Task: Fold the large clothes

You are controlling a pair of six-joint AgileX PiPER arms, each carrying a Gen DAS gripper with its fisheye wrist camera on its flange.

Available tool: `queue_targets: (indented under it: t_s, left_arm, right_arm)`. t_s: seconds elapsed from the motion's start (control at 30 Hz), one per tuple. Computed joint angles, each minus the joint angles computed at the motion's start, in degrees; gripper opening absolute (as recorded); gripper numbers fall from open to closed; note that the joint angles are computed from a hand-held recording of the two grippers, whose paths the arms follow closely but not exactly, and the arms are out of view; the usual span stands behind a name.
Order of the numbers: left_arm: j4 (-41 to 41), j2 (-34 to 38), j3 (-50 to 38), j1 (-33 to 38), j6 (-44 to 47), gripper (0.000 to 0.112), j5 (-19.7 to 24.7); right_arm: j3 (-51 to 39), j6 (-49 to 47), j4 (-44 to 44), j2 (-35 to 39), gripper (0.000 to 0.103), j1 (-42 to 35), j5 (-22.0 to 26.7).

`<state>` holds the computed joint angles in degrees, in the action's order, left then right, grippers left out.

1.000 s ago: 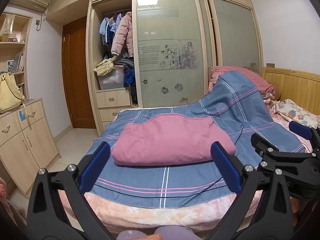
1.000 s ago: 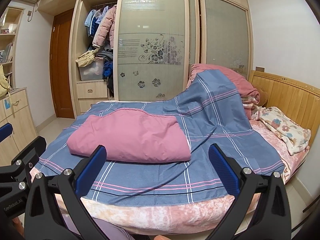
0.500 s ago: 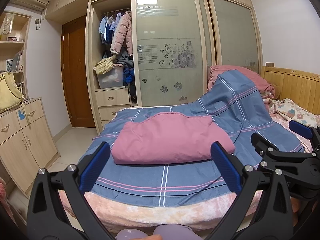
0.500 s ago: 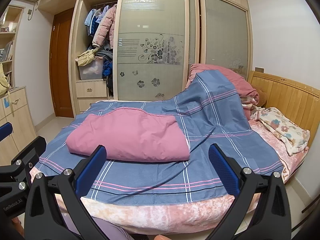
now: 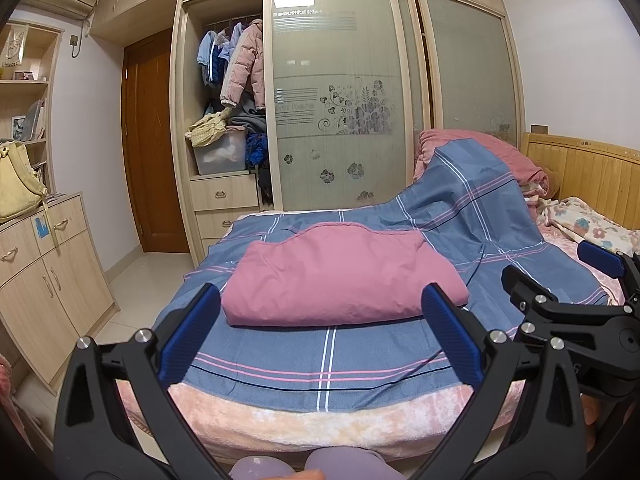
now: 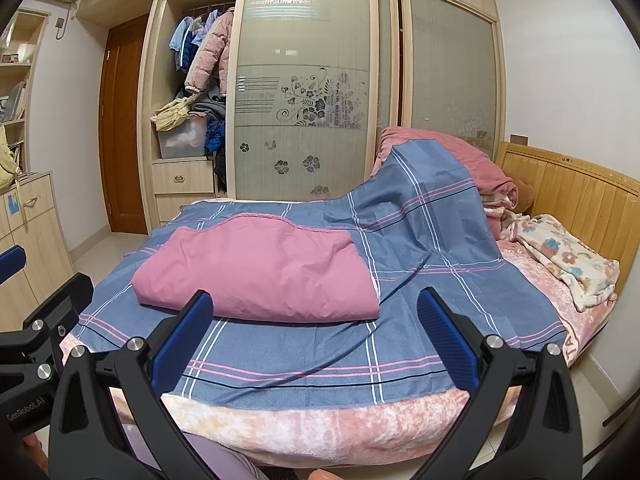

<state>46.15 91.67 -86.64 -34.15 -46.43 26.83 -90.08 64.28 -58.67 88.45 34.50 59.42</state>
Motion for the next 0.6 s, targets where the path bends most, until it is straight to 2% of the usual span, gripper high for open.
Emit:
queue_targets:
  t_s: [0.6]
  left_arm:
    - [-0.78,0.04,-0.28,0.03,0.67,0.101,0.15]
  right_arm:
    - [0.93,0.26,-0.06,-0.42,0.102,-0.17,-0.39]
